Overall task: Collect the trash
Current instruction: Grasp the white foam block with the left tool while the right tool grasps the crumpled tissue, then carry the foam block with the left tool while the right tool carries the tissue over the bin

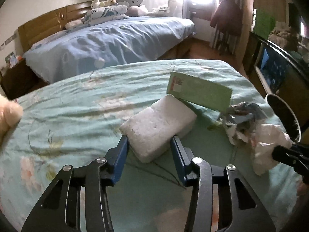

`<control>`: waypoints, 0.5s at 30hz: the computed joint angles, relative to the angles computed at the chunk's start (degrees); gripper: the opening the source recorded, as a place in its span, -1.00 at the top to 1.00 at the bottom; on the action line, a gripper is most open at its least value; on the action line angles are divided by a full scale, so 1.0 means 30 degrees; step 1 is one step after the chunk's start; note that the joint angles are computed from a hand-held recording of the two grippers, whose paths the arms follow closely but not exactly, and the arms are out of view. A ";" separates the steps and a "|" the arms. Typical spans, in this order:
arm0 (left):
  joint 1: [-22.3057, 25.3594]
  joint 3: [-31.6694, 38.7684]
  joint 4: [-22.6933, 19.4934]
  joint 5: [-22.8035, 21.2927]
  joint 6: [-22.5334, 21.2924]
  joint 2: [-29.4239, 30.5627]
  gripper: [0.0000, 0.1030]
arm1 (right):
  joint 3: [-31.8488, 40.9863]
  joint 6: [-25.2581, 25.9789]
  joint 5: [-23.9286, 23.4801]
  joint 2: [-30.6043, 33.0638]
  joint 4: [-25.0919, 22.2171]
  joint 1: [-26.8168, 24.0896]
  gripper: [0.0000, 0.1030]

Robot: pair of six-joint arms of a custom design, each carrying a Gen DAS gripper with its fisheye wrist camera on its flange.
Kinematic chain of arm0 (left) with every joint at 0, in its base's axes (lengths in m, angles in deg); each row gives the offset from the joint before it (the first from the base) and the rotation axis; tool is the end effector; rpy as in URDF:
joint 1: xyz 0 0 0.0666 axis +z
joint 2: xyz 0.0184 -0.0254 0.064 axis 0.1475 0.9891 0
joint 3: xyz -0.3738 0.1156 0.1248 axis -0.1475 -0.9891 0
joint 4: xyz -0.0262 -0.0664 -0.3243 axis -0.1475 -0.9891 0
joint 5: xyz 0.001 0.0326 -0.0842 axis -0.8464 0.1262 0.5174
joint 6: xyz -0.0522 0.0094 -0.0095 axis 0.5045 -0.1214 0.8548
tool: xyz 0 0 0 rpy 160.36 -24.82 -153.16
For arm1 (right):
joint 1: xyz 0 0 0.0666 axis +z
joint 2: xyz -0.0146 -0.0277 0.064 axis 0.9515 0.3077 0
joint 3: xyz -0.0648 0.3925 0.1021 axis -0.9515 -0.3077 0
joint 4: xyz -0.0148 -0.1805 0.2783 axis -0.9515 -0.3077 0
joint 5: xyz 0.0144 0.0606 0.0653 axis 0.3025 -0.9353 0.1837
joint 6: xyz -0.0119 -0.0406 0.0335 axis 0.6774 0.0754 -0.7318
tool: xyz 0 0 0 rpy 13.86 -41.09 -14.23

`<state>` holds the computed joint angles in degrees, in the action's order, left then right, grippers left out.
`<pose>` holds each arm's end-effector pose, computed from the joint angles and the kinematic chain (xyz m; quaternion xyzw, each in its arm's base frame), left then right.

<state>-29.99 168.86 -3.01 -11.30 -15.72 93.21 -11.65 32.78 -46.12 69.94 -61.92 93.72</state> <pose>0.4359 -0.3359 0.3323 0.1390 0.9188 -0.0600 0.3644 0.3363 0.1356 0.3357 0.0219 0.9160 0.1928 0.3511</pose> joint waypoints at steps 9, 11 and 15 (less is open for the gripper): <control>-0.1125 -0.3218 0.1244 0.0569 0.3332 -0.2409 0.18 | -0.0885 0.0146 -0.0204 -0.1400 -0.0089 0.0319 0.51; -0.1622 -0.3625 0.1366 0.0384 0.3737 -0.2726 0.18 | -0.1106 0.0116 -0.0125 -0.1780 -0.0146 0.0339 0.51; -0.2718 -0.3892 0.1314 -0.0437 0.3844 -0.3036 0.18 | -0.1635 0.0101 -0.0109 -0.2552 -0.0294 0.0037 0.51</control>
